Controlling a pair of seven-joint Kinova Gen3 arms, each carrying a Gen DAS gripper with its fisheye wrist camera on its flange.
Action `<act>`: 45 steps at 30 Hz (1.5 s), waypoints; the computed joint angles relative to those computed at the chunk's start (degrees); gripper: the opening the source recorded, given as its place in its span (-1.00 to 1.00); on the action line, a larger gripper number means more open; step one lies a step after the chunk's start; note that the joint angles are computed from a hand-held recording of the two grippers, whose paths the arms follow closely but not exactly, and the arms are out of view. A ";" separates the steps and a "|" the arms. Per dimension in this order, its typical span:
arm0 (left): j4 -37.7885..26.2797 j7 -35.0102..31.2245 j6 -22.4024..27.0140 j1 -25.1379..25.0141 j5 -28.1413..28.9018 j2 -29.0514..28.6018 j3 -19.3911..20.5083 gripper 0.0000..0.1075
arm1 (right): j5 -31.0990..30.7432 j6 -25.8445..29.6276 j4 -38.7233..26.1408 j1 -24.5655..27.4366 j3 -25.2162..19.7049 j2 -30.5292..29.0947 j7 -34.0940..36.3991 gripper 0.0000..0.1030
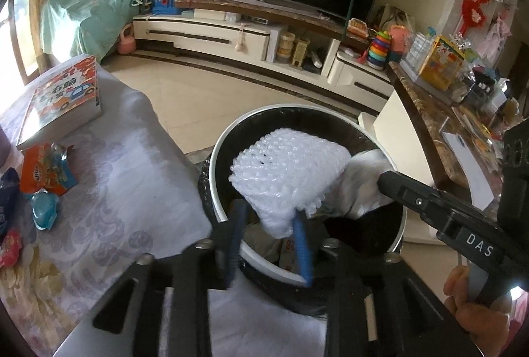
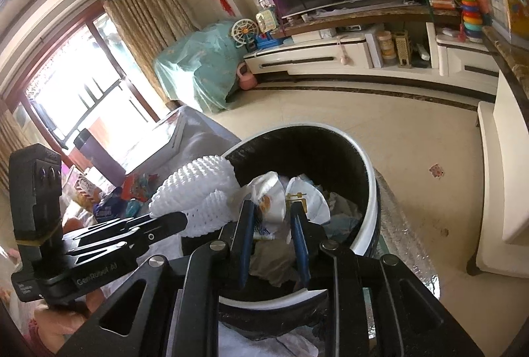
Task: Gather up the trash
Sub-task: 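Open both tools to drop the foam net and wrapper into the bin, then move both tools back toward the remaining table trash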
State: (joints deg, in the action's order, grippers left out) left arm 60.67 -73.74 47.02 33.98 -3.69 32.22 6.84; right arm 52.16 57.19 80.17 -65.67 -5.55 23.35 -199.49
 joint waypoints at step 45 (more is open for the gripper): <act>47.57 17.37 -17.40 -17.19 -3.12 -33.20 1.59 0.27 | -10.69 -0.11 -31.09 -7.73 5.76 18.84 20.36 0.81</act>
State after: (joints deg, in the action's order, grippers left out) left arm 108.23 -56.37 29.63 16.79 -6.81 -0.98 8.42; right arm 41.47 57.08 49.08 -73.40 0.21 42.20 -179.13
